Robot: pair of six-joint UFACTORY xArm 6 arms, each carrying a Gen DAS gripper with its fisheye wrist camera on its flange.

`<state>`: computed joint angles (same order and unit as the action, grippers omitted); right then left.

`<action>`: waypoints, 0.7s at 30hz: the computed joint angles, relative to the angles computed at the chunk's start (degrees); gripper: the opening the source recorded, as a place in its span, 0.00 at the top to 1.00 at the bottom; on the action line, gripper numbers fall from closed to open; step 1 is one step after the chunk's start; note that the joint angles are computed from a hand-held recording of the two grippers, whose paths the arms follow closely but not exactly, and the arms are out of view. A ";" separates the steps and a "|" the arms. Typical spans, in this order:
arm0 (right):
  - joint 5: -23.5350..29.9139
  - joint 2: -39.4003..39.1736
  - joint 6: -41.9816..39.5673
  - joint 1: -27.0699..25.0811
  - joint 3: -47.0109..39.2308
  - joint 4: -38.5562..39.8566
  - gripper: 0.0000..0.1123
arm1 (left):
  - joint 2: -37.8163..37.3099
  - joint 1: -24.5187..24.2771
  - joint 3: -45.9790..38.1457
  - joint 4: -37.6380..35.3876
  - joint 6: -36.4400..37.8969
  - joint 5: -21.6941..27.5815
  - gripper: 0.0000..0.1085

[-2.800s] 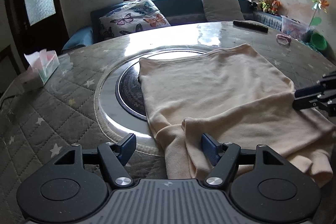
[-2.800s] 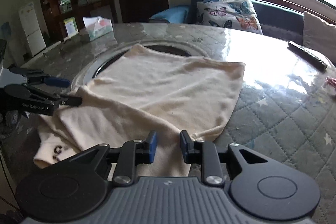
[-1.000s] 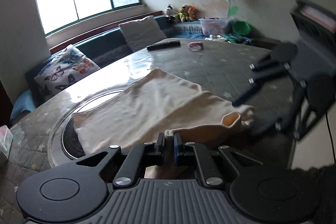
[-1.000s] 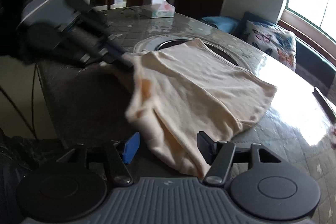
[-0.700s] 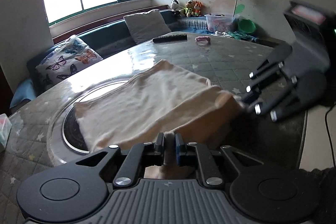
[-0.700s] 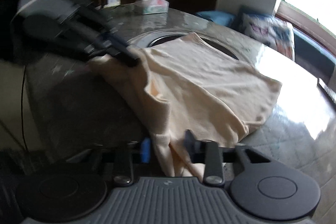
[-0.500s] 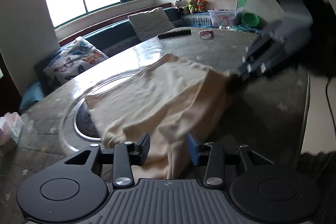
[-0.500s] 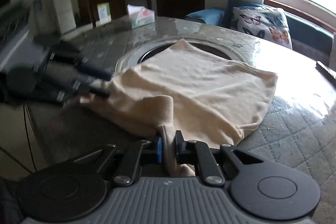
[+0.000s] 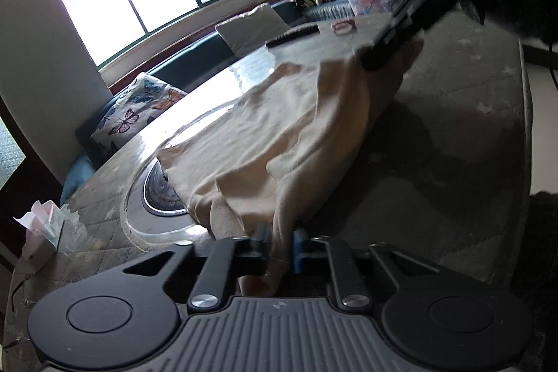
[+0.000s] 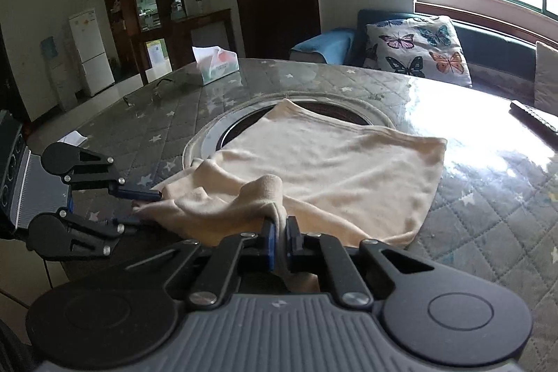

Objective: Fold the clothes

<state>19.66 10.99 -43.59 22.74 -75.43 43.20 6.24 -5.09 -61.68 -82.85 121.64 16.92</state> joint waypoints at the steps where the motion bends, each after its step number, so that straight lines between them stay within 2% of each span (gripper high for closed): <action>1: -0.63 -0.34 0.21 0.19 0.74 -0.19 0.96 | -0.58 0.22 0.20 -0.57 0.06 0.56 0.91; 7: -2.81 -4.53 -4.31 0.98 4.93 4.64 0.96 | -7.04 1.09 3.38 -5.10 0.02 2.59 0.93; 12: -2.53 -12.90 -10.14 1.61 11.18 10.38 0.96 | -17.53 2.47 9.89 -6.00 -1.25 5.43 0.93; 14: -1.64 -16.85 -11.71 1.76 13.88 12.43 0.96 | -20.12 2.96 11.13 -5.06 -4.33 6.45 0.93; 17: -2.06 -20.74 -12.42 2.20 16.51 13.83 0.96 | -19.52 2.69 10.01 -5.63 -5.38 6.21 0.93; 21: -3.58 -17.91 -9.42 1.97 13.68 10.46 0.96 | -12.35 1.83 3.48 -0.06 -12.84 5.20 0.93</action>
